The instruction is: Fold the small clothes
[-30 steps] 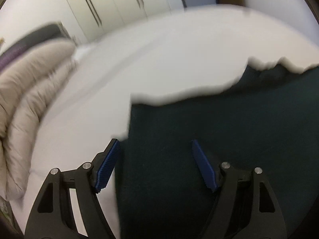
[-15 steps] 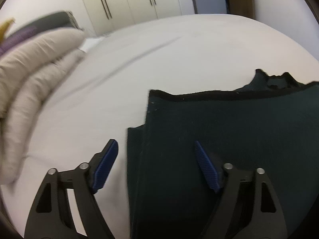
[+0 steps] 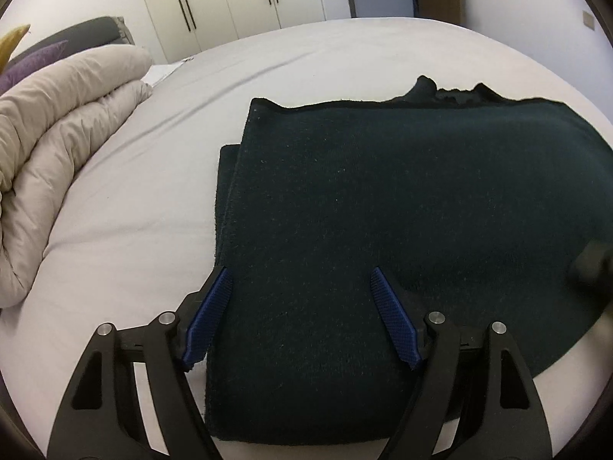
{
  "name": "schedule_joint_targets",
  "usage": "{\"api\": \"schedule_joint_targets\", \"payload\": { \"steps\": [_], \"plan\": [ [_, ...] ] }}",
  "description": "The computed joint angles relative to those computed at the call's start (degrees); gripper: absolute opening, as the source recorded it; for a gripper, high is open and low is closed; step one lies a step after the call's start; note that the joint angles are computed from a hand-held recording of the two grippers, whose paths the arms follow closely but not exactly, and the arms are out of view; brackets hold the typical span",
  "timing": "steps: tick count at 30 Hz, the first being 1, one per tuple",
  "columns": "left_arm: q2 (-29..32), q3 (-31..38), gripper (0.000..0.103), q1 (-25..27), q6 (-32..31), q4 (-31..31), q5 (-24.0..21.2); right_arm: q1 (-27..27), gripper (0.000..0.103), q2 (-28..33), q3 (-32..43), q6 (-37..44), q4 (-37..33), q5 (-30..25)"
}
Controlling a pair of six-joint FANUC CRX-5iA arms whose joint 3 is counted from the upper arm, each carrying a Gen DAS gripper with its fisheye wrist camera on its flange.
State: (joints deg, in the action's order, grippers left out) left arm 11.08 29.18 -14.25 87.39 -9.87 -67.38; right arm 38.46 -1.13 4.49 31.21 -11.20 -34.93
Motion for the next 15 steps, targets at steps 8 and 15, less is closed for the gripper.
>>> {"api": "schedule_joint_targets", "payload": {
  "steps": [8, 15],
  "plan": [
    [0.91, 0.03, 0.077, -0.01, 0.38, -0.13, 1.01, -2.1, 0.008, -18.09, -26.55, -40.94, 36.77, 4.91],
    [1.13, 0.14, 0.077, 0.11, 0.45, 0.12, 1.08, 1.61, 0.05, -24.44, -32.69, -60.41, 55.86, -6.52]
  ]
}}
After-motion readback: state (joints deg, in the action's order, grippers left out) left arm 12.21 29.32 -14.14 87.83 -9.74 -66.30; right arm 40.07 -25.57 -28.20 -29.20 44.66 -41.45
